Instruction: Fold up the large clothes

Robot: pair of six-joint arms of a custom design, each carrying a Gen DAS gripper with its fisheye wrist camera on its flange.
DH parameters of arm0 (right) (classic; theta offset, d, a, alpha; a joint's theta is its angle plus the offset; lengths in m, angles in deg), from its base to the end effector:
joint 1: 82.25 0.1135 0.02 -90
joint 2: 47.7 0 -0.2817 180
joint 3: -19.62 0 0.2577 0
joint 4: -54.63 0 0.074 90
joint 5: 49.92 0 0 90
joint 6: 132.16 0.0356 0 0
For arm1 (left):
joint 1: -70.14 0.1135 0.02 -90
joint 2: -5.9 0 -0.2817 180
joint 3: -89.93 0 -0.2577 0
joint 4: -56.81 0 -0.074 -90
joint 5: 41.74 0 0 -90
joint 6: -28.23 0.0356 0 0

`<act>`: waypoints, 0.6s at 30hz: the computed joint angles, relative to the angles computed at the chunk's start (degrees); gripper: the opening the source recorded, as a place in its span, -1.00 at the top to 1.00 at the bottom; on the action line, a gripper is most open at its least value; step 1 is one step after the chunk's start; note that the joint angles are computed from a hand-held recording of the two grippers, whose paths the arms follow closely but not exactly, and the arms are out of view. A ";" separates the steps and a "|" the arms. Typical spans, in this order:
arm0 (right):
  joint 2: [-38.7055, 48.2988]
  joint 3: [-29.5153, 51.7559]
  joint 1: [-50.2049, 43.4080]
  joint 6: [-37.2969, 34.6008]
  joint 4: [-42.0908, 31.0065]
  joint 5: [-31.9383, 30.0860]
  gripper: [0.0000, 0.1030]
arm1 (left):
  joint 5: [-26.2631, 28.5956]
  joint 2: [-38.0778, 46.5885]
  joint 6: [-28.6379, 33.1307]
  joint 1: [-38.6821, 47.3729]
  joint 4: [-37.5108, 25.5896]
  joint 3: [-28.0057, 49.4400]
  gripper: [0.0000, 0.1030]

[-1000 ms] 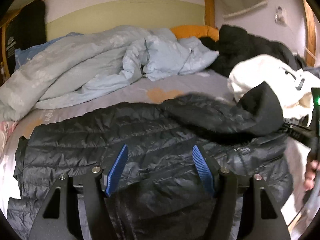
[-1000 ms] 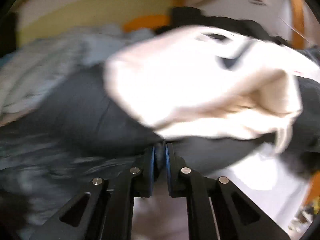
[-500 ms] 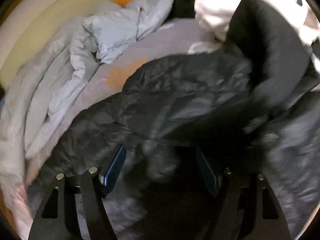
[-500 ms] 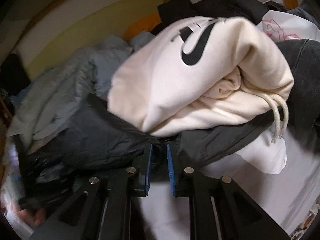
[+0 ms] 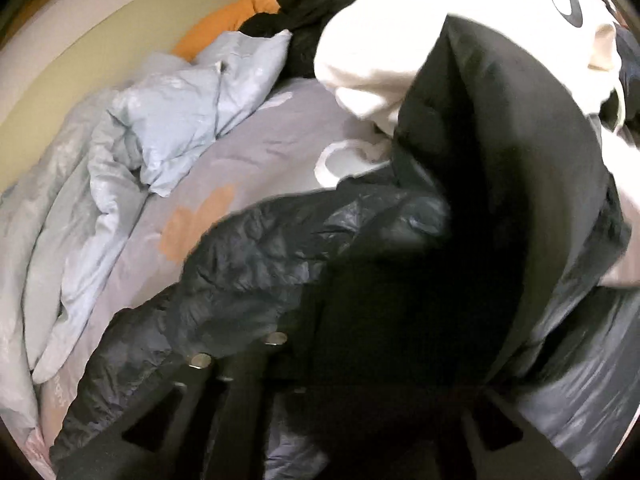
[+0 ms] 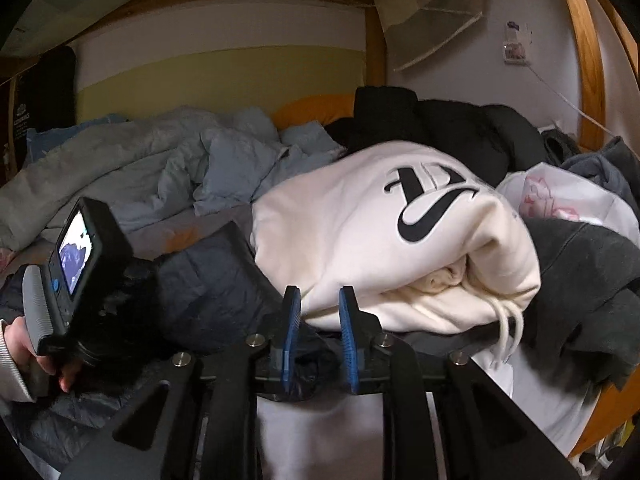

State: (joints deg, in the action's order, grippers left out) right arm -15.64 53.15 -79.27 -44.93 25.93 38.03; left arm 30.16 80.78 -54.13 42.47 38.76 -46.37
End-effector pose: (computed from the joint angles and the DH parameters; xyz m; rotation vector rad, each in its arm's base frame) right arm 0.1361 0.0084 0.2195 -0.1249 2.0421 0.0389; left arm 0.2154 -0.1005 0.1704 0.5879 2.3120 0.2196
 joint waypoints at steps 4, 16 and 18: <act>-0.81 -1.12 6.29 2.12 2.61 10.05 0.59 | -7.61 -12.41 -2.86 -5.06 -4.12 -1.21 0.86; -1.25 -3.72 24.20 6.25 2.45 18.09 0.10 | -10.20 -34.63 -2.84 1.95 -43.38 17.52 0.80; -1.56 -3.97 24.77 6.57 2.30 18.68 0.10 | -10.85 -35.11 -2.60 6.65 -42.90 17.16 0.66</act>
State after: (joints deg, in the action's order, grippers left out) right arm -17.20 49.18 -54.50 -38.36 28.23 56.71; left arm 19.31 45.68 -56.74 49.12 -4.14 -29.21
